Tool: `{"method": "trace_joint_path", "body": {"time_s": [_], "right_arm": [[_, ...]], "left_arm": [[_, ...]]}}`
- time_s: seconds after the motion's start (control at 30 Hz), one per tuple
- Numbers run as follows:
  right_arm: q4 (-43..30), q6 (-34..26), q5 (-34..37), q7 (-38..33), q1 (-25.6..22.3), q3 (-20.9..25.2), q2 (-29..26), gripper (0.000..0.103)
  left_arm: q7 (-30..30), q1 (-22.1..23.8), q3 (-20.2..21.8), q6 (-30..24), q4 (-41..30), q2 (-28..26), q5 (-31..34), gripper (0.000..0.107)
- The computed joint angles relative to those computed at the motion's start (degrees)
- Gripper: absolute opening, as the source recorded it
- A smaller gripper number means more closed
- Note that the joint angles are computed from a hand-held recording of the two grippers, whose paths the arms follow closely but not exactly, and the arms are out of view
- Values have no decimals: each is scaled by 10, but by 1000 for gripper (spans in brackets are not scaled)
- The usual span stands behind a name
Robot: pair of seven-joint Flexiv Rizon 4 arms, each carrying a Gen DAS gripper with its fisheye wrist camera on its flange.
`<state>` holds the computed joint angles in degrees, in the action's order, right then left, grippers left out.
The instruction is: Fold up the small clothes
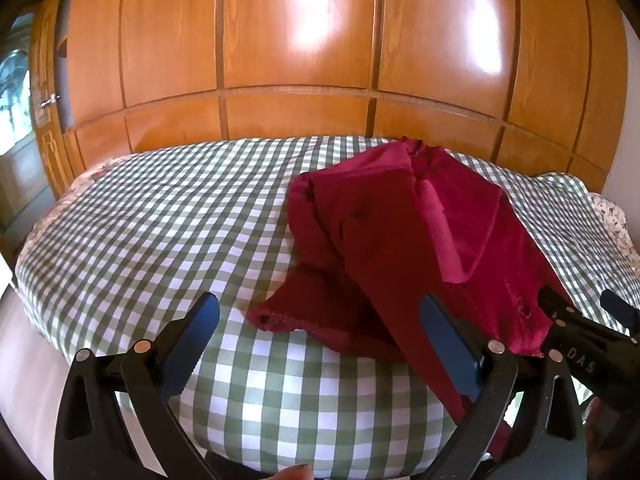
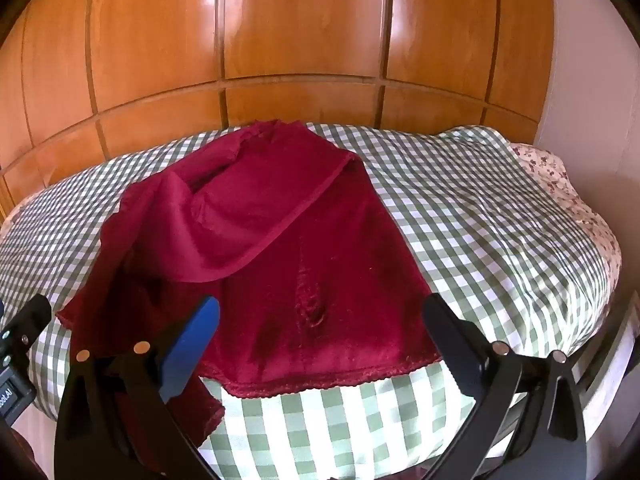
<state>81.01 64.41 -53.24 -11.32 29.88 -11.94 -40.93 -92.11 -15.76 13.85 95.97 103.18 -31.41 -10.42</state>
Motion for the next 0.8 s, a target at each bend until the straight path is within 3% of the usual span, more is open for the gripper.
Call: {"method": "trace_joint_path", "body": {"time_s": [0.2, 0.63, 0.8], "right_arm": [[14, 16, -34, 32, 8, -20, 7, 101], [1, -1, -11, 7, -5, 8, 2, 101], [2, 2, -4, 6, -3, 4, 1, 101]], "left_arm": [[-3, -5, 7, -1, 6, 5, 1, 99], [-22, -18, 28, -18, -2, -1, 14, 99], [-22, -6, 16, -18, 3, 2, 22, 99]]}}
